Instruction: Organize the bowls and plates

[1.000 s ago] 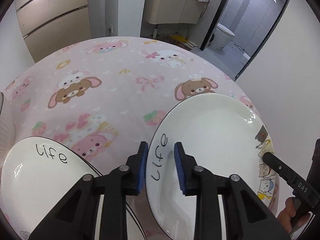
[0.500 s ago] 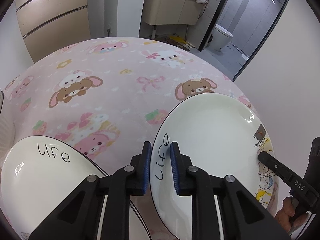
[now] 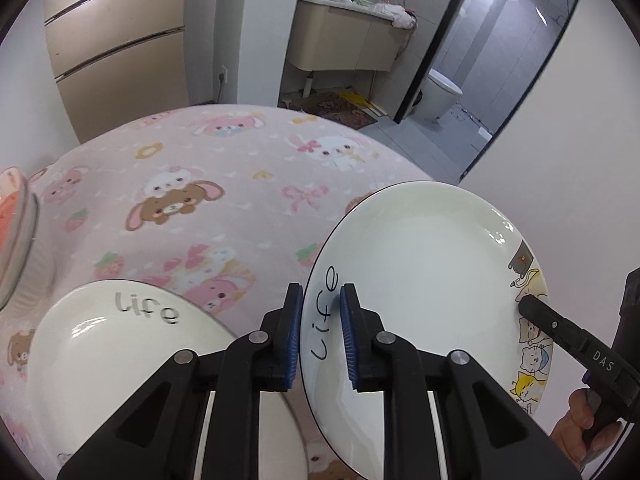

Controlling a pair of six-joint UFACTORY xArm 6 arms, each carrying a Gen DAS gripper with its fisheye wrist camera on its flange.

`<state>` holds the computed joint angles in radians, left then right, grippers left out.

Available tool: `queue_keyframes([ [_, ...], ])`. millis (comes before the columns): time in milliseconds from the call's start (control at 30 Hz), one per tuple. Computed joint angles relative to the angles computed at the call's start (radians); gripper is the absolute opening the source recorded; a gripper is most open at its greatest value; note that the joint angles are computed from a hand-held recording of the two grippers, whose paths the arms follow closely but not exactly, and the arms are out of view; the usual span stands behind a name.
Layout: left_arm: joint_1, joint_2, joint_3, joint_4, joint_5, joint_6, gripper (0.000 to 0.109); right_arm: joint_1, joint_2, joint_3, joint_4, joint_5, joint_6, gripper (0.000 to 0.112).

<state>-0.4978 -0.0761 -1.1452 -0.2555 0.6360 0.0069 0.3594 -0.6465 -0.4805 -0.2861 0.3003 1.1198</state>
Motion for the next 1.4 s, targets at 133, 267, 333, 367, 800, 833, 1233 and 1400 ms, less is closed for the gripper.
queue_keyframes([
  [133, 0.022, -0.058, 0.027, 0.021, -0.006, -0.001, 0.017, 0.038, 0.029, -0.069, -0.051, 0.039, 0.037, 0.011],
  [267, 0.055, -0.128, 0.064, 0.051, -0.002, -0.007, 0.017, 0.090, 0.069, -0.144, -0.106, 0.075, 0.077, 0.011],
  [333, 0.081, -0.163, 0.080, 0.042, 0.012, 0.000, 0.017, 0.119, 0.088, -0.177, -0.133, 0.086, 0.102, 0.011],
  [367, 0.091, -0.178, 0.087, 0.044, 0.015, -0.002, 0.017, 0.130, 0.096, -0.188, -0.141, 0.090, 0.110, 0.011],
  [800, 0.254, -0.377, 0.230, 0.021, 0.030, 0.063, 0.017, 0.301, 0.264, -0.392, -0.243, 0.157, 0.201, 0.012],
  [833, 0.269, -0.389, 0.240, 0.015, 0.032, 0.072, 0.017, 0.314, 0.280, -0.410, -0.249, 0.163, 0.207, 0.012],
  [1233, 0.389, -0.451, 0.347, -0.056, 0.006, 0.172, 0.017, 0.381, 0.436, -0.519, -0.245, 0.140, 0.201, 0.012],
  [1400, 0.396, -0.417, 0.357, -0.098, 0.012, 0.195, 0.017, 0.368, 0.470, -0.524, -0.215, 0.137, 0.171, 0.012],
])
